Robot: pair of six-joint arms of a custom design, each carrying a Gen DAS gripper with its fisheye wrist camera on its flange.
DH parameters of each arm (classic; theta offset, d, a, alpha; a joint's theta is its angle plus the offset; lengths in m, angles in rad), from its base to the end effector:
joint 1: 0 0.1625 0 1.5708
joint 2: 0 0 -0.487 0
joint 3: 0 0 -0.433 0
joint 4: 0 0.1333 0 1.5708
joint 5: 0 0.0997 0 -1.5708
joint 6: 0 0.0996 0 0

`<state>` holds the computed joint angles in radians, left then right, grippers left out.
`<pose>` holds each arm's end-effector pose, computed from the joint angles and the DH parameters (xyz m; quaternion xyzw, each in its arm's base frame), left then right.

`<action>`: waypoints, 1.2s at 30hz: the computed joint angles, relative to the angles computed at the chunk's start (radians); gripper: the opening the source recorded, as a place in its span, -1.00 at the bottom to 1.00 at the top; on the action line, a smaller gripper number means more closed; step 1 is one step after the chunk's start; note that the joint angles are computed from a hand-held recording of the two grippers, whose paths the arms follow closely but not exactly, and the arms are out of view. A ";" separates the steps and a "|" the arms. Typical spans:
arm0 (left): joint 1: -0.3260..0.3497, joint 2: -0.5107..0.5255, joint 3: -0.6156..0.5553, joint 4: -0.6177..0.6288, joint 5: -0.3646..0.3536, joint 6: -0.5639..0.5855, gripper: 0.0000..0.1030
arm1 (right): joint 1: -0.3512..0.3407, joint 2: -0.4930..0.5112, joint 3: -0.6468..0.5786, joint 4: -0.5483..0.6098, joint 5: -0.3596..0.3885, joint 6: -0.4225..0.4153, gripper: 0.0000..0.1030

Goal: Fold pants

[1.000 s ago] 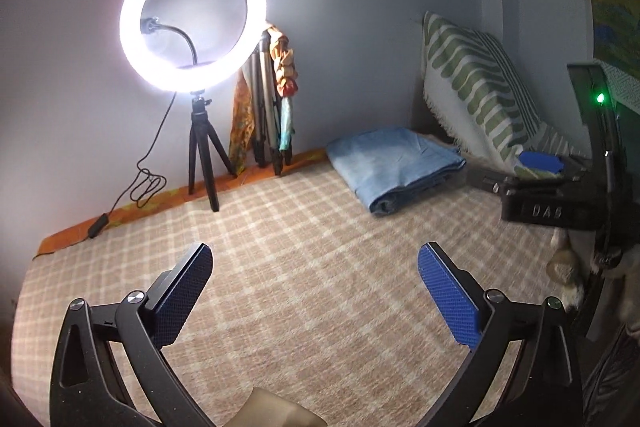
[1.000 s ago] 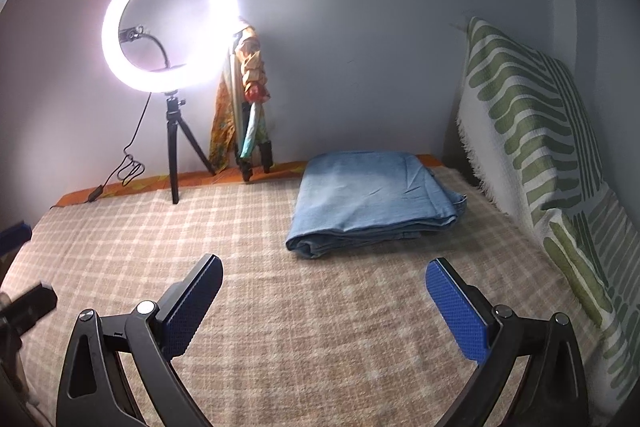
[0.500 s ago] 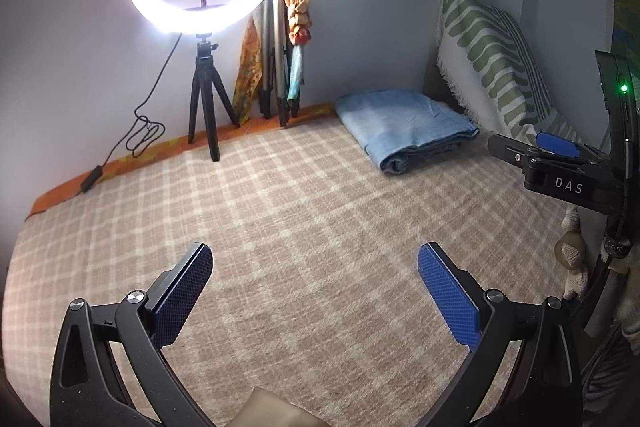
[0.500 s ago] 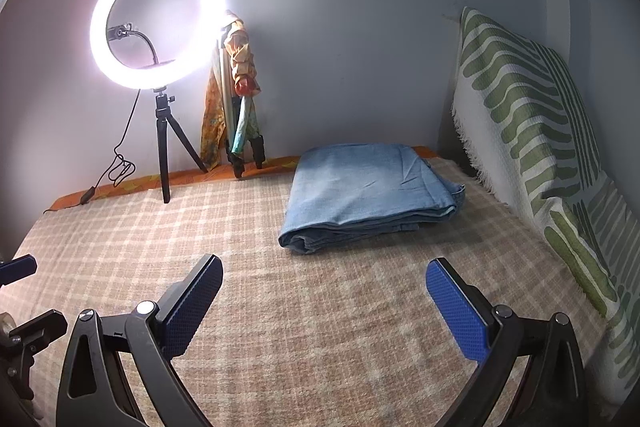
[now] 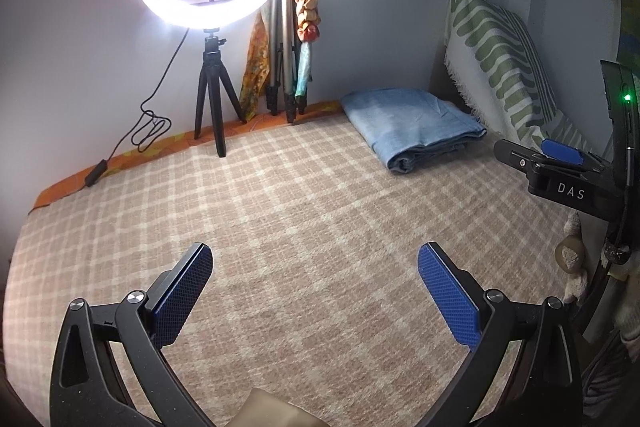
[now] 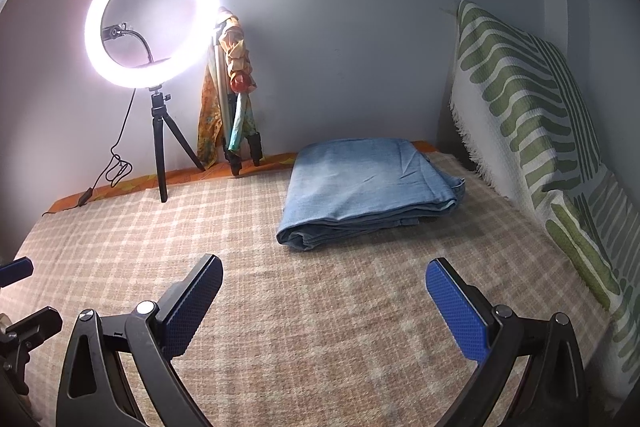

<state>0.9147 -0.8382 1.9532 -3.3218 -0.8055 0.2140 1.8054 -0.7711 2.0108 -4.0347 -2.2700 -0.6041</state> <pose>-0.2296 -0.6299 0.1372 0.2655 0.8483 -0.3608 0.2824 0.2057 -0.5632 0.1603 0.1333 -0.7824 0.4791 0.3747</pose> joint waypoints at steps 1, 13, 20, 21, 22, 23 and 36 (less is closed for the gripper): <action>0.000 -0.001 0.001 0.001 -0.001 -0.002 0.99 | 0.000 0.001 0.000 0.000 -0.001 -0.002 1.00; 0.000 -0.007 0.002 0.010 -0.007 -0.018 0.99 | 0.000 0.009 -0.006 0.004 -0.008 -0.015 1.00; 0.000 -0.009 0.003 0.019 -0.008 -0.025 0.99 | 0.000 0.009 -0.005 0.006 -0.008 -0.014 1.00; 0.000 -0.009 0.002 0.019 -0.009 -0.024 0.99 | 0.000 0.009 -0.005 0.006 -0.008 -0.014 1.00; 0.000 -0.007 0.002 0.018 -0.008 -0.023 0.99 | 0.000 0.009 -0.006 0.006 -0.009 -0.015 1.00; -0.001 -0.007 0.002 0.017 -0.008 -0.022 0.99 | 0.001 0.009 -0.006 0.006 -0.009 -0.015 1.00; 0.000 -0.008 0.002 0.021 -0.011 -0.026 0.99 | -0.003 0.007 -0.002 0.020 -0.008 -0.008 1.00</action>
<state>0.9145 -0.8459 1.9549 -3.3007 -0.8169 0.1879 1.8027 -0.7639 2.0087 -4.0151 -2.2776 -0.6123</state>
